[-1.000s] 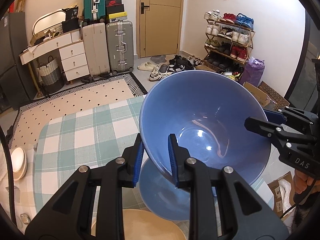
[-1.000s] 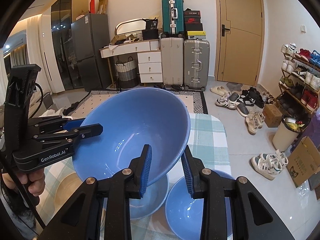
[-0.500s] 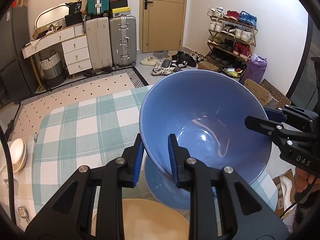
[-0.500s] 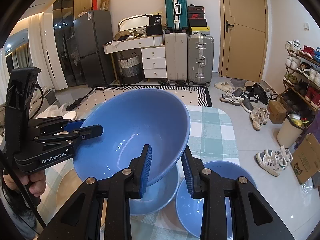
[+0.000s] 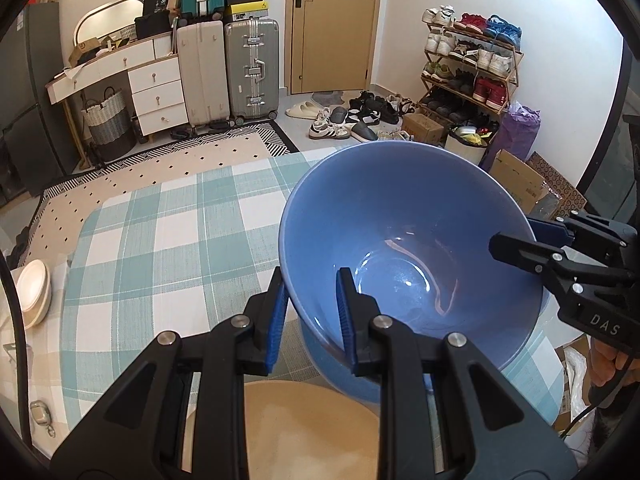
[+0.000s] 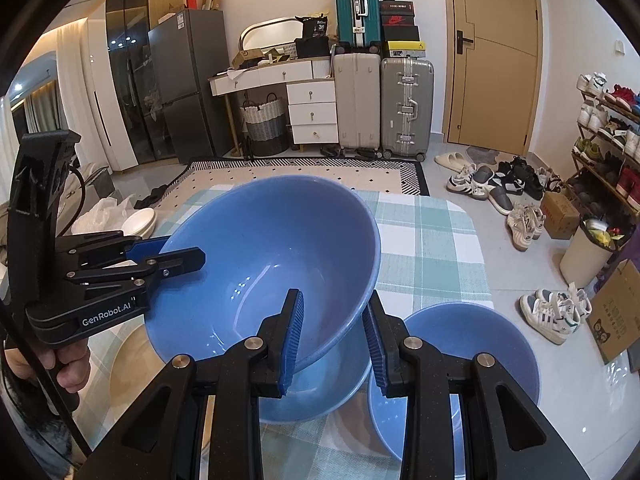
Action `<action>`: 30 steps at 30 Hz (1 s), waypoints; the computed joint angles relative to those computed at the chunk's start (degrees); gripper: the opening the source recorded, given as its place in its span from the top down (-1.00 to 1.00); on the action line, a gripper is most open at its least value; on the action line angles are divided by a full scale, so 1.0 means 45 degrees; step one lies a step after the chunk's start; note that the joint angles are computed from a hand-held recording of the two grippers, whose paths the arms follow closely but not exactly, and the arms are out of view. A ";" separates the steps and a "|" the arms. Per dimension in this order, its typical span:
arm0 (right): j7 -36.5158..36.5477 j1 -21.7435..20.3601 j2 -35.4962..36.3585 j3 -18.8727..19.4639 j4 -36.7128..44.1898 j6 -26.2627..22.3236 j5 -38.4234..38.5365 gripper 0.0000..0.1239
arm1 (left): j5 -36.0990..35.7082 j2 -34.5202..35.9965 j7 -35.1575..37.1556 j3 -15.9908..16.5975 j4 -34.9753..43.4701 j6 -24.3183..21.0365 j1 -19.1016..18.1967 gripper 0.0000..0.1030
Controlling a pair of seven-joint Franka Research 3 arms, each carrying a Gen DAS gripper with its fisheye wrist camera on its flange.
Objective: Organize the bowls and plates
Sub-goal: 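Lift and carry the held blue bowls with both tools, then lower the blue bowls onto the table with both tools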
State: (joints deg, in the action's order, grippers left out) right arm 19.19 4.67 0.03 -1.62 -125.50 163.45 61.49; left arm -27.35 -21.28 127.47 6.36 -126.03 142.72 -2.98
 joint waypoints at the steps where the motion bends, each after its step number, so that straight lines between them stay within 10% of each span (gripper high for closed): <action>1: -0.0007 0.0004 0.0079 0.0005 0.0022 0.0021 0.0004 0.50 | -0.0009 0.0014 0.0039 0.0009 -0.0056 0.0036 0.0000 0.62; 30: -0.0092 -0.0346 0.1576 0.0792 -0.0046 0.1354 -0.0240 0.50 | 0.0157 0.1175 0.0573 -0.0413 -0.1248 0.1837 0.0105 0.62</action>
